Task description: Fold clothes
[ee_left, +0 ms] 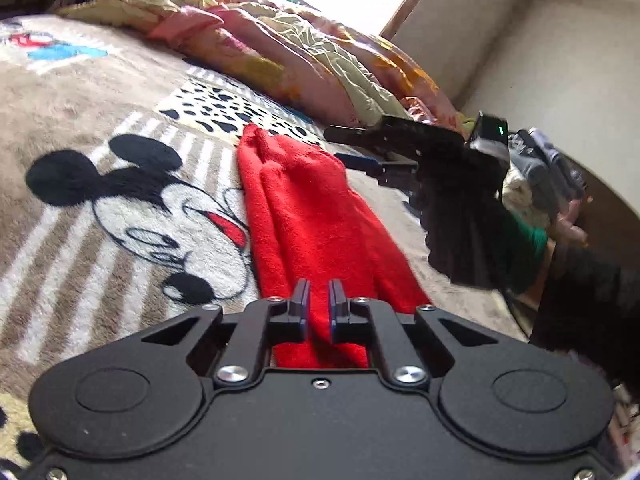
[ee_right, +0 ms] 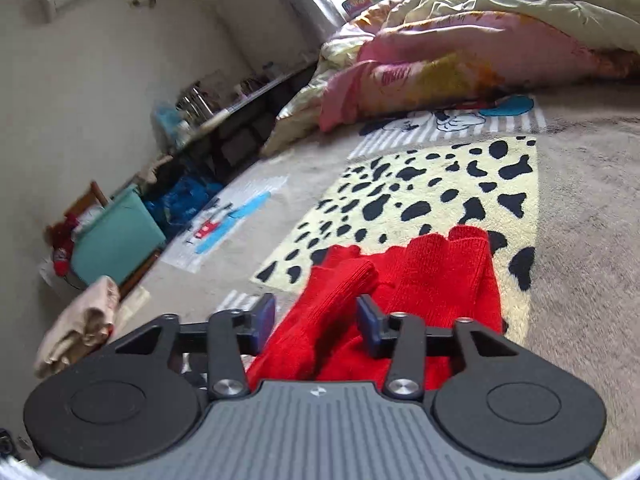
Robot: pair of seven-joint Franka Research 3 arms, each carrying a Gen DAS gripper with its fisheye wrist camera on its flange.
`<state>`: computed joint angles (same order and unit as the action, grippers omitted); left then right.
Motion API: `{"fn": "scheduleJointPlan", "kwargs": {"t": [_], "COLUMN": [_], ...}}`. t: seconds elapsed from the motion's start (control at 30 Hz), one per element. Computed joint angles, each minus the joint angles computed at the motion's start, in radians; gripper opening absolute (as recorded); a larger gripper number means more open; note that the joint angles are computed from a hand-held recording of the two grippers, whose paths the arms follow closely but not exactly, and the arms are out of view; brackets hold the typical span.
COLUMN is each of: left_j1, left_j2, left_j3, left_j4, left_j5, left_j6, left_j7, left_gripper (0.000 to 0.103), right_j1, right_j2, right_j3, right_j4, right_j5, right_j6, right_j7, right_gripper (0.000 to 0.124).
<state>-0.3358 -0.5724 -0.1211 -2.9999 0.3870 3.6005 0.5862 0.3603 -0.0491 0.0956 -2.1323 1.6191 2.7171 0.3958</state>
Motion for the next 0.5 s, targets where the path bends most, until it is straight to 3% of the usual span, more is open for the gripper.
{"fn": "scheduleJointPlan", "kwargs": {"t": [0.1,0.27,0.3,0.37,0.5], "left_j1": [-0.023,-0.018,-0.020,-0.027,-0.035], "left_j2": [0.012,0.011,0.015,0.022,0.024], "left_j3": [0.035,0.011,0.011,0.021,0.042], "left_j4": [0.003,0.017,0.019,0.020,0.018], "left_j5": [0.027,0.044,0.046,0.048,0.061], "left_j6": [0.015,0.001,-0.004,-0.005,-0.009], "left_j7": [-0.012,0.000,0.001,-0.007,-0.018], "left_gripper": [0.008,0.009,0.009,0.009,0.009], "right_j1": [-0.014,-0.031,-0.036,-0.045,-0.075], "right_j2": [-0.031,-0.054,-0.058,-0.063,-0.060], "right_j3": [-0.019,-0.045,-0.051,-0.055,-0.076], "right_j4": [-0.048,-0.107,-0.116,-0.121,-0.109], "right_j5": [0.008,0.011,0.019,-0.022,-0.150], "right_j6": [-0.099,-0.257,-0.295,-0.348,-0.469], "right_j7": [0.002,0.002,-0.007,-0.010,0.018], "right_gripper": [0.058,0.058,0.057,0.040,0.036]}}
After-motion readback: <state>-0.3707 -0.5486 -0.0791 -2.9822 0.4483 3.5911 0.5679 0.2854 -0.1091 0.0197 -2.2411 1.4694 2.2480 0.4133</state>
